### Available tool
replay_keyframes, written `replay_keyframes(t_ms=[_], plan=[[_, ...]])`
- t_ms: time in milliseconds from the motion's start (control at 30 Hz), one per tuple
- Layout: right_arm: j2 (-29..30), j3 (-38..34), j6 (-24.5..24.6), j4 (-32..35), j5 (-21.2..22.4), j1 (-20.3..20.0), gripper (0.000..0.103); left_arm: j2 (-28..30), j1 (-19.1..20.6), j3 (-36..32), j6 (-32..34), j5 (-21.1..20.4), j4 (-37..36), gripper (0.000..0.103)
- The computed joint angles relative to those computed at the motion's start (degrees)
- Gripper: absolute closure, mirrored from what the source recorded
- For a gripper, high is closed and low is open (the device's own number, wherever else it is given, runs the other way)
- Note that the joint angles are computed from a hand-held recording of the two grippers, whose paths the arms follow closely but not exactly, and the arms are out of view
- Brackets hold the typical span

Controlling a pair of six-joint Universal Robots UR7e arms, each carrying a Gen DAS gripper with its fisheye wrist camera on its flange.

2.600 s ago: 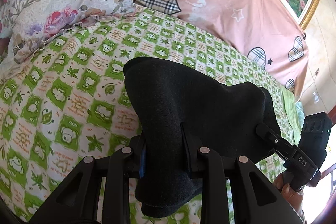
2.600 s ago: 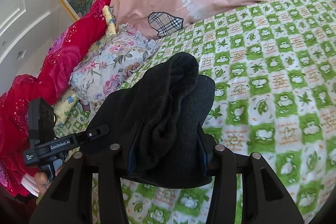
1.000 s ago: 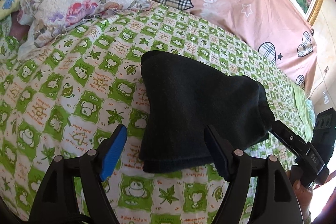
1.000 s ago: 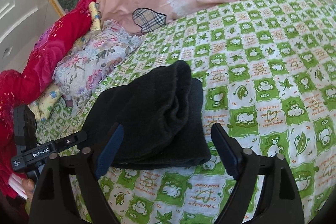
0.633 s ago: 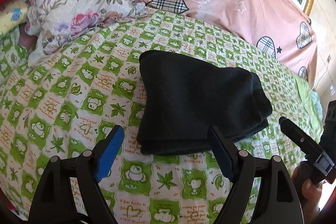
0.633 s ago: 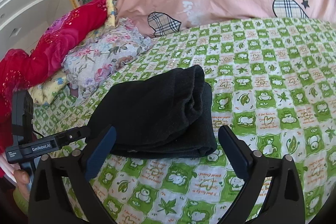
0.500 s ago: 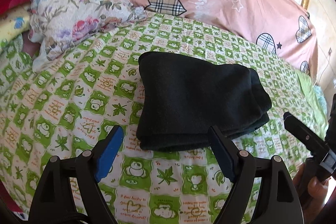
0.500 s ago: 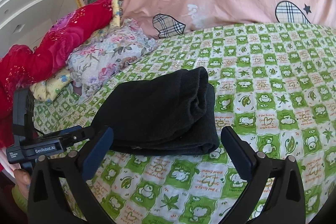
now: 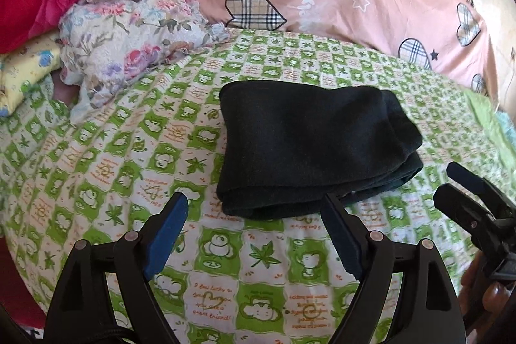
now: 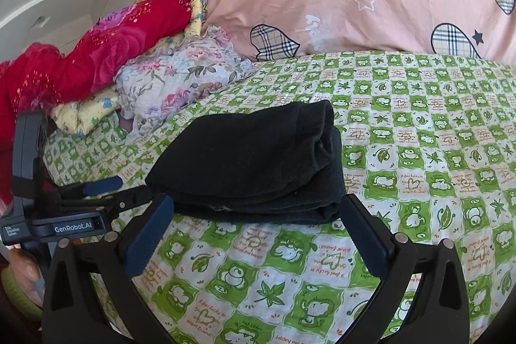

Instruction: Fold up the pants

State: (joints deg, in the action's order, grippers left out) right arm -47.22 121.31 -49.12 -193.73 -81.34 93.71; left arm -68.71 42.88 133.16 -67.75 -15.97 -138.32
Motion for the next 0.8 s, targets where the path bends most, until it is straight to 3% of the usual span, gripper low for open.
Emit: replay_keyframes(t_ms=[467,800], plan=[[2.33,0.38,-2.09,-2.96,-1.68,0.09,0.000,1.01,1.17,0.30,0.34,-1.72,-1.60,0.017],[3.37,0.53,-3.06,-3.97,-0.95,-0.18,0.000,2.41,1.06,1.41,0.74,1.06,-3.86,0.017]])
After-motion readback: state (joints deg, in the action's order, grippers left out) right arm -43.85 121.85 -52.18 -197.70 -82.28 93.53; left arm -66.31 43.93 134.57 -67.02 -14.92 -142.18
